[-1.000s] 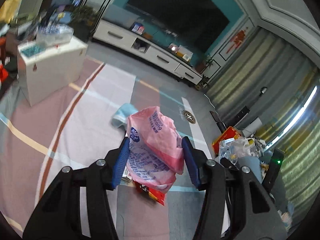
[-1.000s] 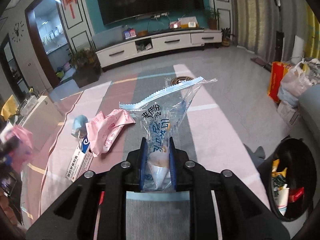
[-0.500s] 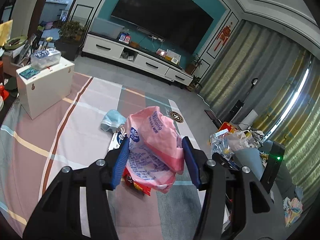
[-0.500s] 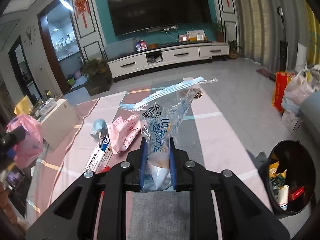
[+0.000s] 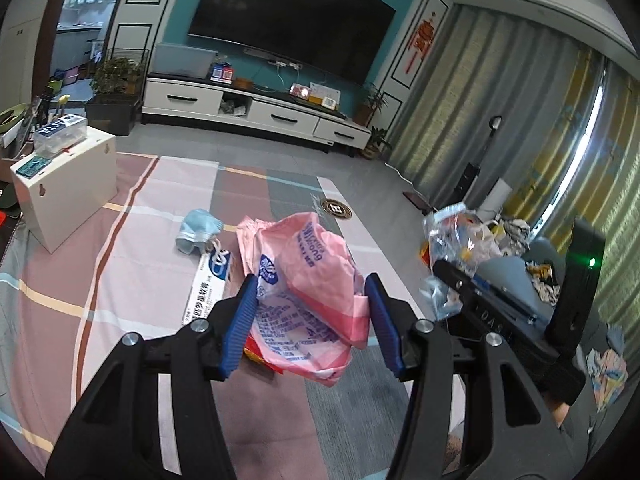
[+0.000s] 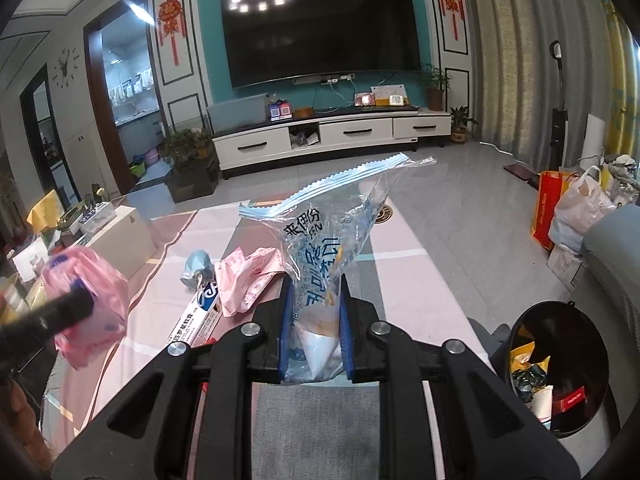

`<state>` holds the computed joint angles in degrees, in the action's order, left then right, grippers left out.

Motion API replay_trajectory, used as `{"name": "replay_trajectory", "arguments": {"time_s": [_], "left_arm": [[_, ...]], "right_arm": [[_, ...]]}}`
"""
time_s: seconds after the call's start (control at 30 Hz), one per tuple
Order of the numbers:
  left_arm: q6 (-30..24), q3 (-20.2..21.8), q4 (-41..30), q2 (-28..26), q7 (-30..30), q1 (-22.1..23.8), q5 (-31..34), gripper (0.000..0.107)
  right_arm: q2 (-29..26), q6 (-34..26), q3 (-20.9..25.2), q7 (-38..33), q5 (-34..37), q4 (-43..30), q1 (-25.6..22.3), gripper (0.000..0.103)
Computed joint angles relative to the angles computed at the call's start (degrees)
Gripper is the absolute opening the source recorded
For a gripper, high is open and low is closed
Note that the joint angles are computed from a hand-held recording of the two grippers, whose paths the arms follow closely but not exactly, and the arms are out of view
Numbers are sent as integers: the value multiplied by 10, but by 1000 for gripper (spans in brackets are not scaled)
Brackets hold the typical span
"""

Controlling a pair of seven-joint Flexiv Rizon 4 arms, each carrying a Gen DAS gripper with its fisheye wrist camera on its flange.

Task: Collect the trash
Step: 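Lift the pink pack and clear bag and carry them to the black bin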

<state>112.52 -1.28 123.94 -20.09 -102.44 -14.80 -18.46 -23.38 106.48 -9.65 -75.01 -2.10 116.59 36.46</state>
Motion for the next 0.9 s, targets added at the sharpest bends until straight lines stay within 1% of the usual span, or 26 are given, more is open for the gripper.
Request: {"name": "replay_trajectory", "arguments": {"time_s": [0.07, 0.13, 0.2, 0.27, 0.33, 0.4, 0.47, 0.5, 0.6, 0.77, 0.9], "left_arm": [[-1, 8, -4, -4, 6, -13, -7, 55], [-8, 17, -10, -9, 17, -28, -18, 55], [-15, 15, -13, -12, 19, -27, -19, 55], [-23, 11, -17, -14, 19, -24, -19, 55], [-29, 14, -21, -18, 22, -28, -19, 55], [-34, 31, -27, -24, 30, -47, -27, 55], [-41, 60, -35, -31, 40, -78, -48, 56], [-43, 62, -36, -33, 41, -81, -51, 55], [-49, 44, -36, -33, 38, -63, -43, 56], [-55, 51, -40, -35, 39, -71, -42, 56], [-55, 56, -41, -36, 37, -77, -42, 56]], "right_arm": [[2, 0, -26, -2, 9, 4, 23, 21], [3, -2, -26, -3, 11, 4, 22, 21], [3, -2, -30, -3, 12, 4, 23, 21], [4, -3, -58, -3, 22, 7, 47, 21], [3, -5, -63, -1, 25, 6, 50, 21], [2, -6, -59, 1, 24, 5, 43, 21], [2, -6, -63, 4, 25, 5, 44, 21], [4, -6, -64, 4, 25, 6, 44, 21], [4, -4, -68, 6, 26, 7, 46, 21], [1, -5, -103, 7, 39, 9, 77, 21], [2, -6, -106, 10, 41, 10, 77, 21]]}}
